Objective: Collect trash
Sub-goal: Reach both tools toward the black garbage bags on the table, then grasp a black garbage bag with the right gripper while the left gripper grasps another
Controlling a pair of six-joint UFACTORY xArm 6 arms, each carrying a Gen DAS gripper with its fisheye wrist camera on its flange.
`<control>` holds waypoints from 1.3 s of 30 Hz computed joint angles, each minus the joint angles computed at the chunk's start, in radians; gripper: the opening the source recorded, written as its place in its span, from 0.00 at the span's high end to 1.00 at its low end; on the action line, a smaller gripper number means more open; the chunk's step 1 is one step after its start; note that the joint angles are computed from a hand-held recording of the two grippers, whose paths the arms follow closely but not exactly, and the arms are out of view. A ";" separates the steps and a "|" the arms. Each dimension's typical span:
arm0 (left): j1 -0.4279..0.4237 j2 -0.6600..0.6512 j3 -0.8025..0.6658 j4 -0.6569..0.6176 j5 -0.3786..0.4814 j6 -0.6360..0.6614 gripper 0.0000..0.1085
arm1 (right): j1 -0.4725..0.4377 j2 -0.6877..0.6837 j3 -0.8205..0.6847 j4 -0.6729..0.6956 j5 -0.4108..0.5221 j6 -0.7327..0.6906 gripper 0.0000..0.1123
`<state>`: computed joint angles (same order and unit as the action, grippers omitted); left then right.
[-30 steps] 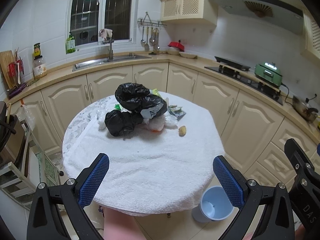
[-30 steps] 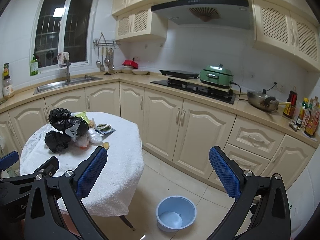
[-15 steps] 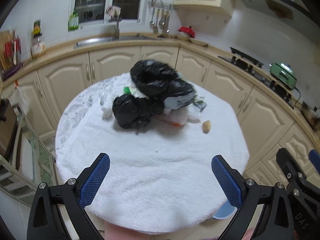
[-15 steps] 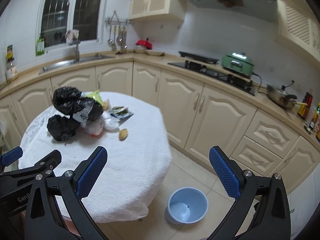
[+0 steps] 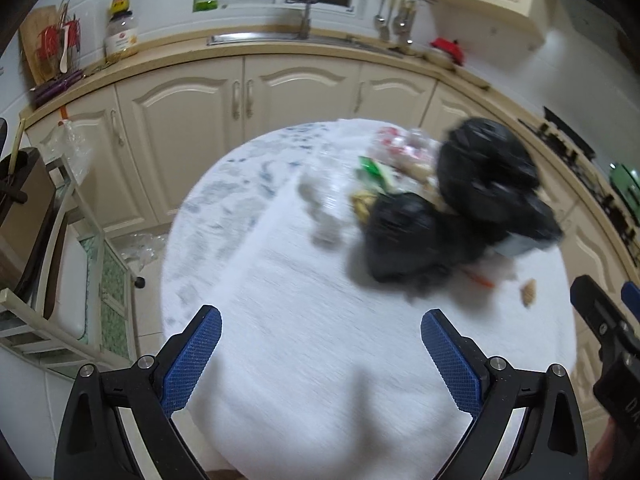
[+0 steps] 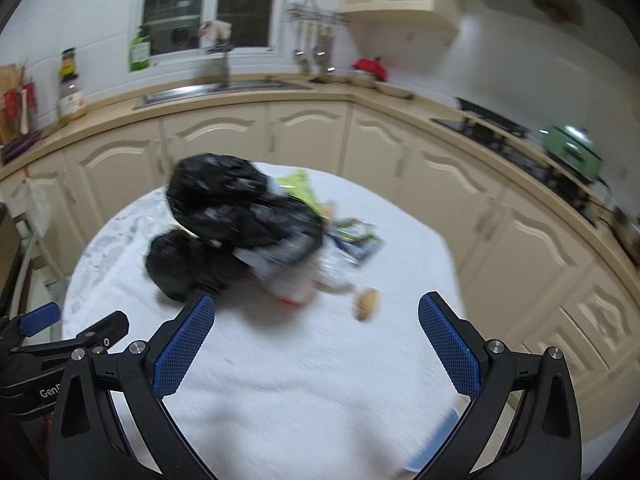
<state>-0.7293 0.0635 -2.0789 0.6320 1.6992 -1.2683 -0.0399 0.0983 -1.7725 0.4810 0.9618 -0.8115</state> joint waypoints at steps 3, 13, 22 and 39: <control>0.066 -0.051 0.077 -0.031 -0.045 0.029 0.10 | 0.049 0.050 -0.054 -0.033 0.014 0.029 0.08; 0.176 -0.130 0.212 -0.064 -0.129 0.043 0.09 | 0.176 0.146 -0.105 -0.225 -0.082 0.105 0.08; 0.224 -0.145 0.258 -0.119 -0.162 0.034 0.09 | 0.237 0.108 0.071 -0.382 -0.401 0.094 0.08; 0.203 -0.058 0.146 -0.203 -0.238 0.076 0.09 | 0.104 0.063 0.009 -0.038 -0.241 -0.004 0.30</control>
<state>-0.5266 0.0058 -1.9327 0.4294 1.4613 -1.1928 0.0638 0.1610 -1.7631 0.4427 0.7210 -0.8152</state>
